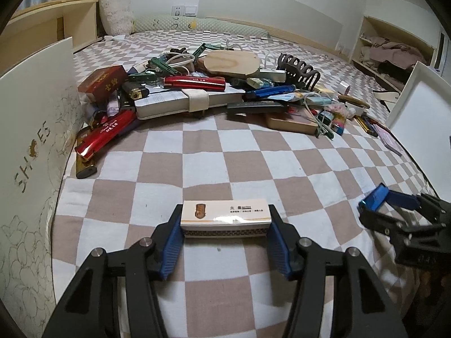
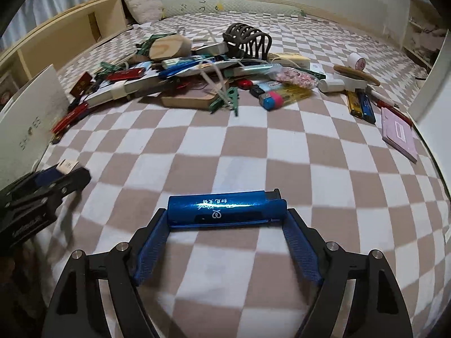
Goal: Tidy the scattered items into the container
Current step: 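Carry the white case and blue lighter over the white box with both grippers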
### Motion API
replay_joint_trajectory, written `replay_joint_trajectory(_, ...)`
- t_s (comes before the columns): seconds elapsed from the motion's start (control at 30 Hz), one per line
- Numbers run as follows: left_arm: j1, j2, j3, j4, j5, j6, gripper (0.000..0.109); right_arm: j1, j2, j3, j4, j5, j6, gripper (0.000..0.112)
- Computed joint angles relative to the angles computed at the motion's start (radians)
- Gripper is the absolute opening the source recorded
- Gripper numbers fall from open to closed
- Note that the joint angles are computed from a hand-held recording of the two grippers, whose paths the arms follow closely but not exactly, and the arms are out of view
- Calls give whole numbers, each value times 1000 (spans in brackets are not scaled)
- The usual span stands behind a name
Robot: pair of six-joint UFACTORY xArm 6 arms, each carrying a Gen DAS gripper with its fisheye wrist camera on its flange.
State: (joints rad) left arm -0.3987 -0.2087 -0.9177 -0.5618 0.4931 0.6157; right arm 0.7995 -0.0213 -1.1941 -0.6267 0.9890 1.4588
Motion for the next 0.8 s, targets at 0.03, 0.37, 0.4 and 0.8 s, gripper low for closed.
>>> replay_joint_trajectory(0.03, -1, -6, 6, 11, -3, -7, 55, 9, 2, -5, -2, 11, 4, 82)
replay_joint_trajectory(0.37, 9, -68, 35, 41, 54, -68, 55, 59, -18, -12, -7, 35, 72, 82)
replay_joint_trajectory(0.4, 10, -76, 38, 39, 63, -69, 55, 63, -20, -13, -8, 34, 78, 82)
replay_joint_trajectory(0.8, 49, -185, 35, -74, 197, -3, 55, 124, -8, -114, -75, 101, 87, 82)
